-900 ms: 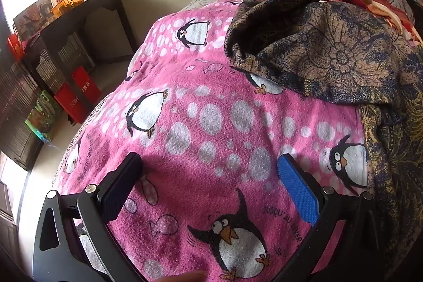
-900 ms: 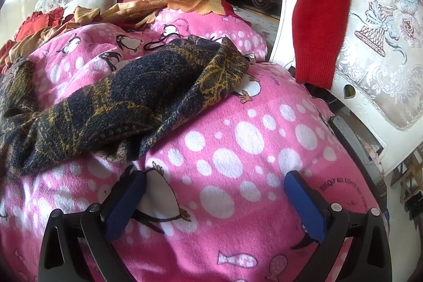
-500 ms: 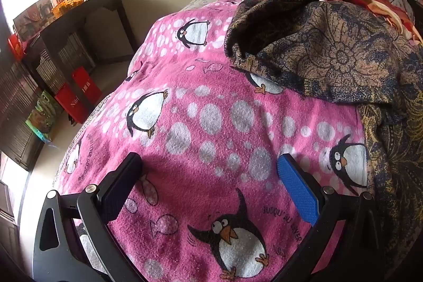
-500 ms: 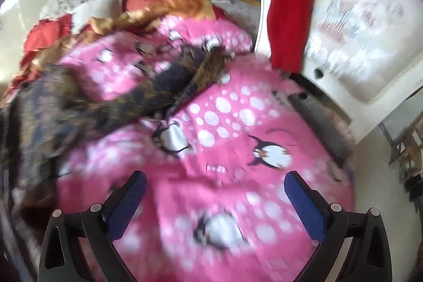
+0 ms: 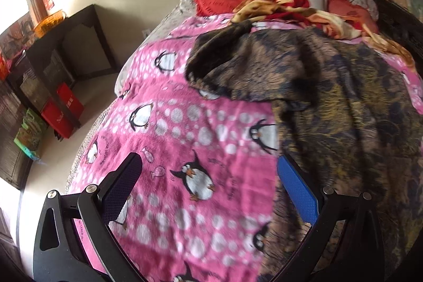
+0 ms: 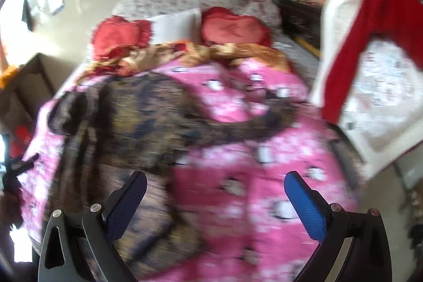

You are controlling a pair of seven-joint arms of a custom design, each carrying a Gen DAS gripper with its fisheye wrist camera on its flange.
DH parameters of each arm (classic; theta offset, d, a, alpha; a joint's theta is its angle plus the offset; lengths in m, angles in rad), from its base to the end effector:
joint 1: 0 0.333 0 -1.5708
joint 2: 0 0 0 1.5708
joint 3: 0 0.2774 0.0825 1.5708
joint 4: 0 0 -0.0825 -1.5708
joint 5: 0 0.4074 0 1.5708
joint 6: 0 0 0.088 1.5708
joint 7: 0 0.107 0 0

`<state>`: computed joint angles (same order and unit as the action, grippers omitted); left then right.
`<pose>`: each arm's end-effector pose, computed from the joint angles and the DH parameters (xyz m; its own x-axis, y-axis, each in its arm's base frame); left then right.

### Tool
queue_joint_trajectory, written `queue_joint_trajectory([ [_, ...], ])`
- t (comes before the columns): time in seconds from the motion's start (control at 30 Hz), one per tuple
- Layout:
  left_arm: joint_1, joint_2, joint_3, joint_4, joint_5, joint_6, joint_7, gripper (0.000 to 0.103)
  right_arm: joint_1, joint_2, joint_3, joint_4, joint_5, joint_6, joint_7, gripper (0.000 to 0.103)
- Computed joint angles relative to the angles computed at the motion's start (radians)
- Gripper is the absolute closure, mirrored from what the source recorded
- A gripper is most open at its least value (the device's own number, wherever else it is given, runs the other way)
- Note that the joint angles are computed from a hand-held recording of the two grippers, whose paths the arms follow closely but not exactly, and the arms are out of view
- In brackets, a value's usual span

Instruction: Fold small clothes

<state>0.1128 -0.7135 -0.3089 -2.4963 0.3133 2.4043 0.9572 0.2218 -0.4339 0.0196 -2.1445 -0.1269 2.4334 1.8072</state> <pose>0.4273 -0.0938 0.5420 0.2975 -0.9467 -0.1233 -0.7339 -0.1442 -0.6637 0.4949 0.1230 0.6222 0.0805 -0.9965 -0.0235 -0.7432 -0.0442 -0.6676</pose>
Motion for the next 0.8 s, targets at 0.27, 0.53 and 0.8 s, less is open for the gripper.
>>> queue_joint_trajectory([
  [0.27, -0.027, 0.02, -0.035, 0.05, 0.037, -0.035, 0.01, 0.0, 0.058, 0.231, 0.089, 0.154, -0.06, 0.061, 0.098, 0.0],
  [0.53, -0.072, 0.091, 0.002, 0.077, -0.032, -0.009, 0.014, 0.0, 0.116, 0.384, 0.105, 0.308, -0.113, 0.031, 0.139, 0.0],
  [0.8, -0.136, 0.12, 0.05, 0.059, -0.166, 0.012, 0.058, 0.0, 0.149, 0.451, 0.103, 0.379, -0.169, -0.033, 0.139, 0.0],
])
